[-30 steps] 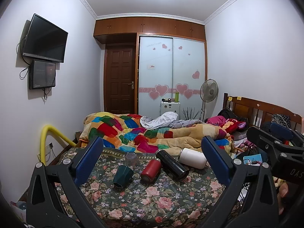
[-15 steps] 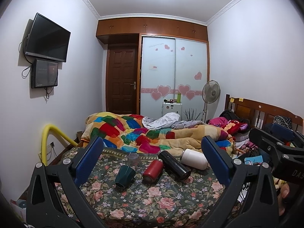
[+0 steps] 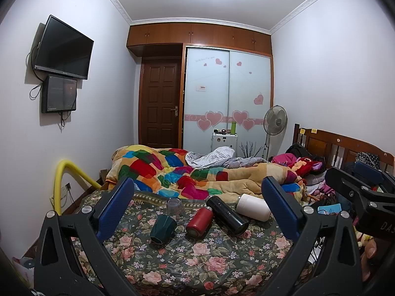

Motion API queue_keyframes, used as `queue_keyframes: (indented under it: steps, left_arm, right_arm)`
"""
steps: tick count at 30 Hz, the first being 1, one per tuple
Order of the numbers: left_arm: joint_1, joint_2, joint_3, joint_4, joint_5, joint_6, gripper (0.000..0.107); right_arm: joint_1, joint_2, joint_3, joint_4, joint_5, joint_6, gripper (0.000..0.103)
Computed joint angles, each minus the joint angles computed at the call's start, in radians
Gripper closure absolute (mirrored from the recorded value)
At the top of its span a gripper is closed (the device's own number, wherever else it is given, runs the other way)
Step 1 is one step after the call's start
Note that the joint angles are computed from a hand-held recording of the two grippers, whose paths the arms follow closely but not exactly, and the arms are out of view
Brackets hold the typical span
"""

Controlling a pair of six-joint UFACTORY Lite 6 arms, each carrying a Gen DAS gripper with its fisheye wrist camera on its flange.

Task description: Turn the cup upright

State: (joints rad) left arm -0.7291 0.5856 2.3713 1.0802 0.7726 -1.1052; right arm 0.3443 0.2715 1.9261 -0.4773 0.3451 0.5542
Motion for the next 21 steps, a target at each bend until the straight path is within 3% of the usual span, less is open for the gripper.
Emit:
queue_keyframes:
  steps: [9,14,21]
  left_arm:
    - [0.007,-0.017,-0.029,0.005,-0.013,-0.014,0.004]
    - [0.009,-0.03,-0.058,0.016,-0.021,-0.03,0.004]
    - [0.032,-0.005,-0.032,-0.026,-0.035,-0.001,0.004]
  right_arm:
    - [-0.005,0.002,0.004,0.014,0.001,-0.016,0.0]
    - [0.037,0.015,-0.002,-0.097,0.012,0.099,0.0]
    - [0.025,0.053,0.03,-0.047,0.012,0.05,0.0]
